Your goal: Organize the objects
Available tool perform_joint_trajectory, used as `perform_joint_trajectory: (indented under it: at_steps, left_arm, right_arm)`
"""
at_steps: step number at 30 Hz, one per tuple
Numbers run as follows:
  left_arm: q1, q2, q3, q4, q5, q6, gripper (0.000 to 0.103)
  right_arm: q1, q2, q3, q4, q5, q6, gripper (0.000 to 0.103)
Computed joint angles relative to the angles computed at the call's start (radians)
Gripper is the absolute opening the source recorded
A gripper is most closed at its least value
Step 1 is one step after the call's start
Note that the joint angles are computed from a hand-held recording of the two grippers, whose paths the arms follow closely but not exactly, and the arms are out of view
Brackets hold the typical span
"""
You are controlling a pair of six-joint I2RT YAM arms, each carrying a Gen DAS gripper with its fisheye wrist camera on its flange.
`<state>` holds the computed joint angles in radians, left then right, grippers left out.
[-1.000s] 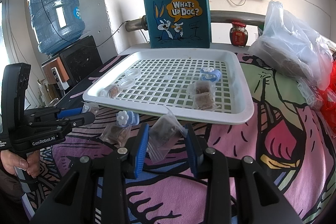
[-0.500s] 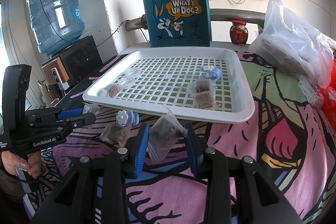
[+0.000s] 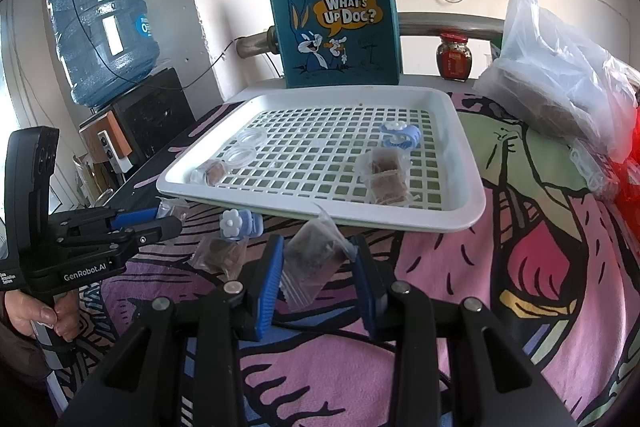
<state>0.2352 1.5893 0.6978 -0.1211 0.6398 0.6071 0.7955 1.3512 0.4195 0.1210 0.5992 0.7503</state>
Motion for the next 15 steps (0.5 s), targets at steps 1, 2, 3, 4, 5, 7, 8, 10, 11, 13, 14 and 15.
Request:
perform_joint_trajectory:
  at_steps: [1, 2, 3, 4, 5, 7, 8, 10, 11, 13, 14, 15]
  left_arm:
    - [-0.001, 0.001, 0.001, 0.000, -0.001, -0.001, 0.027]
    - [-0.001, 0.000, 0.001, 0.000, -0.002, -0.001, 0.027]
    - [-0.003, 0.001, 0.000, 0.004, -0.005, -0.002, 0.027]
    - [-0.004, 0.000, -0.002, 0.007, -0.007, -0.002, 0.027]
    - [-0.007, -0.001, -0.004, 0.010, -0.009, -0.002, 0.027]
    - [-0.007, -0.010, -0.015, 0.015, -0.012, 0.003, 0.027]
    - [-0.010, -0.010, -0.013, 0.016, -0.015, 0.003, 0.027]
    - [-0.014, -0.012, -0.013, 0.015, -0.023, 0.003, 0.027]
    - [-0.015, -0.013, -0.013, 0.015, -0.027, 0.003, 0.027]
    - [-0.020, -0.012, -0.013, 0.014, -0.039, 0.004, 0.027]
    - [-0.026, -0.009, -0.009, 0.014, -0.046, 0.001, 0.027]
    - [-0.032, -0.008, -0.008, 0.017, -0.057, -0.003, 0.027]
  right_arm:
    - [0.000, 0.002, 0.002, -0.001, -0.001, 0.003, 0.033]
    - [-0.009, 0.000, 0.000, 0.002, -0.010, -0.003, 0.033]
    - [-0.010, 0.000, 0.000, 0.001, -0.012, -0.002, 0.033]
    - [-0.010, 0.001, 0.000, 0.000, -0.012, 0.002, 0.033]
    - [-0.014, -0.001, -0.002, 0.002, -0.016, 0.000, 0.033]
    - [-0.013, 0.001, 0.001, -0.002, -0.015, 0.003, 0.033]
    - [-0.015, 0.000, 0.000, -0.005, -0.015, 0.003, 0.033]
    - [-0.015, 0.004, 0.006, -0.016, -0.011, 0.006, 0.033]
    - [-0.016, 0.004, 0.008, -0.022, -0.009, 0.006, 0.033]
    - [-0.011, 0.014, 0.025, -0.053, 0.010, 0.020, 0.033]
    - [-0.011, 0.018, 0.033, -0.067, 0.015, 0.023, 0.033]
    - [-0.010, 0.027, 0.044, -0.085, 0.023, 0.030, 0.033]
